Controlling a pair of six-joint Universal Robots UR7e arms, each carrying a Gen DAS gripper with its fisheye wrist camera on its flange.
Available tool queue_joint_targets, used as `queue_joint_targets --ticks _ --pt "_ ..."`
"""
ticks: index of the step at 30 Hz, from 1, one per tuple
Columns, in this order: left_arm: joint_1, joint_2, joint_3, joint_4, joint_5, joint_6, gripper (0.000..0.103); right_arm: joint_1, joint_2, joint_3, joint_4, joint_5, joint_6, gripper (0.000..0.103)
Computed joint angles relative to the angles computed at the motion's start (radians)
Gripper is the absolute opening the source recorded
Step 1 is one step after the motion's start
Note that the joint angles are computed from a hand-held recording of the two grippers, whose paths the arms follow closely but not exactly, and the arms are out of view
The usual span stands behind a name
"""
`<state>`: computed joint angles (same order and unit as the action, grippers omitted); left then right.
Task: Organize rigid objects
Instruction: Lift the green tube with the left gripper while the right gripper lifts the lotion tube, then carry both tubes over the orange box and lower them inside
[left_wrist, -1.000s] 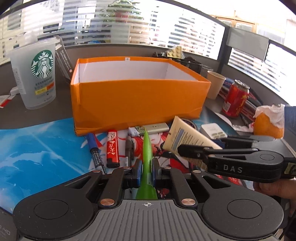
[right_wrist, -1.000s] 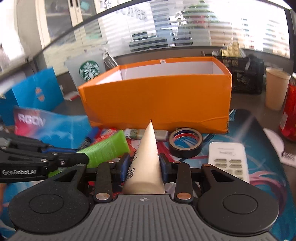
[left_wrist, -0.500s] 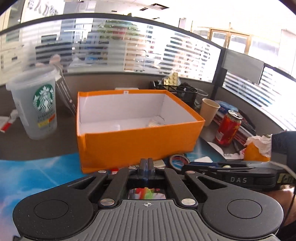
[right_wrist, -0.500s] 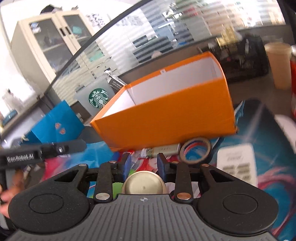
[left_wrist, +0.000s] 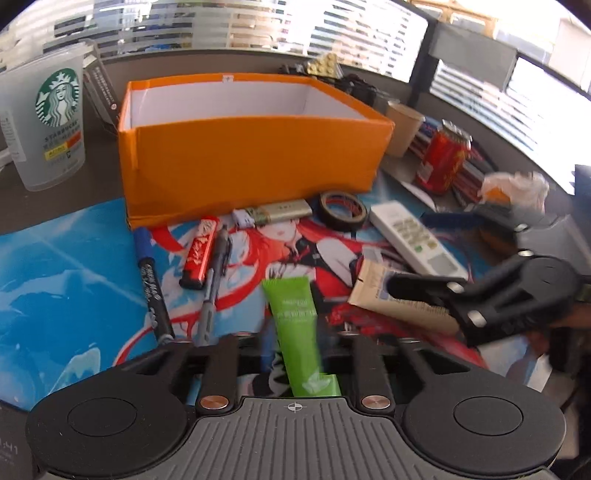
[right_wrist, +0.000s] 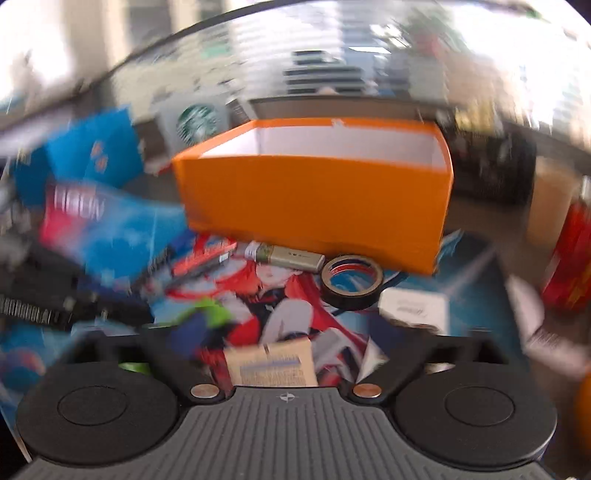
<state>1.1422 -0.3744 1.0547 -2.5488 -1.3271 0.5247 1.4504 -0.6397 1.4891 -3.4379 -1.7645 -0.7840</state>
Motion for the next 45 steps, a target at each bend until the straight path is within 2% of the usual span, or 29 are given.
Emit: queue_joint_targets --ticks 1,3,5,7,9,11,12,13,14,15,21,26,28,29,34,40,45 --pt "-0.003 -0.002 0.012 -0.006 0.007 0.012 0.038 0.01 -0.006 0.015 -0.005 -0.027 -0.065 0.098" --pt "-0.01 -0.008 0.043 -0.029 0.026 0.049 0.043 0.023 -0.018 0.036 0.02 -0.074 -0.12 0.09" --pt "-0.015 -0.004 0.062 -0.041 0.051 0.081 0.045 0.026 -0.025 0.041 0.073 -0.102 -0.138 0.066" --pt "-0.018 -0.003 0.086 -0.07 0.057 0.118 0.053 0.027 -0.02 0.03 0.116 -0.139 -0.137 0.052" --pt "-0.026 -0.006 0.112 -0.09 0.075 0.169 0.072 0.021 -0.014 0.011 0.147 -0.167 -0.125 0.049" --pt "-0.03 -0.015 0.144 -0.113 0.07 0.217 0.081 0.003 -0.029 0.009 0.196 -0.117 -0.059 0.048" --pt "-0.026 -0.017 0.152 -0.127 0.054 0.22 0.082 -0.004 -0.035 0.009 0.211 -0.096 -0.034 0.047" --pt "-0.023 -0.018 0.16 -0.145 0.041 0.226 0.08 -0.007 -0.036 0.008 0.211 -0.089 -0.029 0.047" --pt "-0.021 -0.02 0.166 -0.16 0.031 0.225 0.065 -0.005 -0.03 0.004 0.207 -0.093 -0.025 0.047" --pt "-0.021 -0.023 0.177 -0.19 0.026 0.23 0.034 -0.001 -0.027 0.002 0.201 -0.102 -0.018 0.046" --pt "-0.023 -0.018 0.15 -0.161 0.039 0.158 0.031 0.006 -0.012 0.004 0.155 -0.116 0.003 0.046" --pt "-0.02 -0.019 0.12 -0.161 0.02 0.107 0.027 -0.002 -0.034 0.022 0.146 -0.072 0.051 0.046" --pt "-0.023 -0.018 0.112 -0.176 0.017 0.107 0.023 -0.001 -0.038 0.025 0.135 -0.063 0.054 0.046" --pt "-0.023 -0.018 0.105 -0.175 0.013 0.106 0.015 0.0 -0.038 0.024 0.126 -0.064 0.052 0.046" --pt "-0.022 -0.005 0.086 -0.16 0.027 0.092 0.015 0.002 -0.037 0.018 0.11 -0.041 0.067 0.045" --pt "-0.016 -0.018 0.082 -0.168 -0.014 0.07 0.014 -0.015 -0.049 0.041 0.067 0.042 0.123 0.045" --pt "-0.026 -0.011 0.053 -0.195 -0.023 0.088 0.01 -0.004 -0.046 0.024 0.043 0.045 0.11 0.045"
